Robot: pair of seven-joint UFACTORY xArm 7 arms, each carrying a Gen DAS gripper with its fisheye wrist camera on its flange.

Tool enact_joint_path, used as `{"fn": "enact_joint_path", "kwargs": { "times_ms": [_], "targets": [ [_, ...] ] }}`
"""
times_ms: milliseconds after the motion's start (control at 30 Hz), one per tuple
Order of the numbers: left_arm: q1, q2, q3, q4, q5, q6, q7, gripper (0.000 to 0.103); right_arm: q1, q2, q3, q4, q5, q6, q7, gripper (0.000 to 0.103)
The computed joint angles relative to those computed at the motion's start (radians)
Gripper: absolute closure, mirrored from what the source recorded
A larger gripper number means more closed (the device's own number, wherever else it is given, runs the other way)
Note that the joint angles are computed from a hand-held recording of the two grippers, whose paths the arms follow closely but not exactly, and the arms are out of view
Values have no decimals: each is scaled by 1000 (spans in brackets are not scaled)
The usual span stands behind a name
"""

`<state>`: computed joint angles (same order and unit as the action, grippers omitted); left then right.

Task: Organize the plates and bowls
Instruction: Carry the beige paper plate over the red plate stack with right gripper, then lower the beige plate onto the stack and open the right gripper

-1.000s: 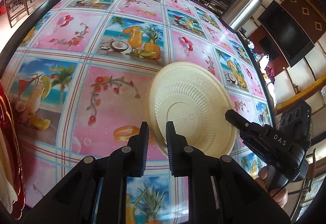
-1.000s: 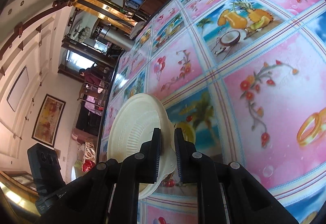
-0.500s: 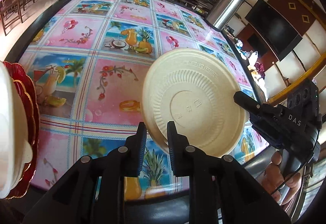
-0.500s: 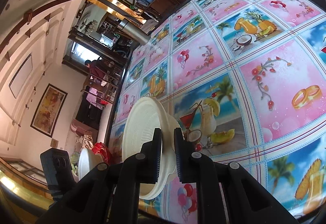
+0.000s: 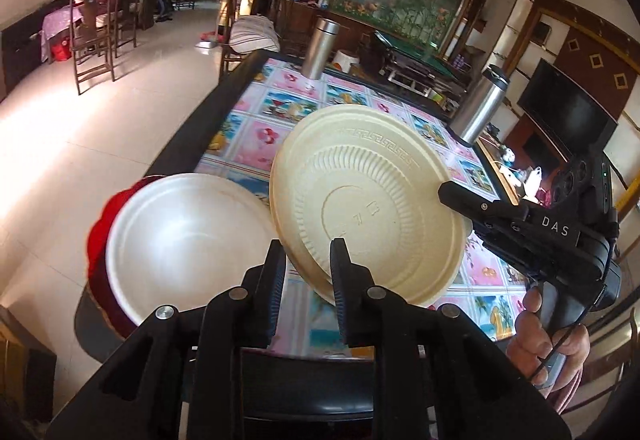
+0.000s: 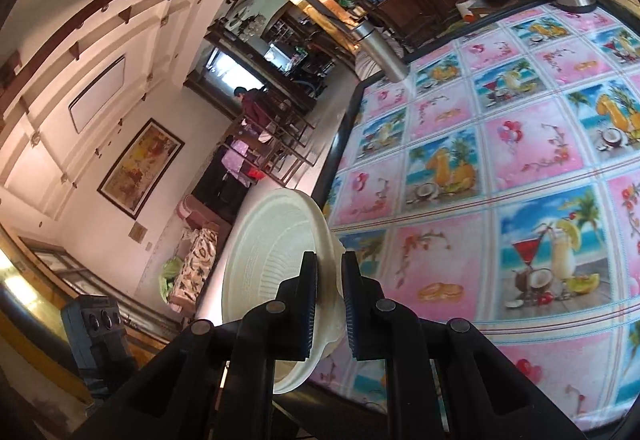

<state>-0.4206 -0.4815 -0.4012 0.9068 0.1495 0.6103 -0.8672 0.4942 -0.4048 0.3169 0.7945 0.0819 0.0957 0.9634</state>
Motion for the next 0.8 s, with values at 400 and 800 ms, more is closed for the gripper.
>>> {"fn": "enact_joint_path", "kwargs": {
  "times_ms": [400,800],
  "targets": [
    [52,-116,20,-106,-8,85,-43,84,70,298,44,265,-80,25,-25,89],
    [59,-125,19,-149,-4,84,-68,84,128,392,14,332,-122,66,-8,89]
  ]
}}
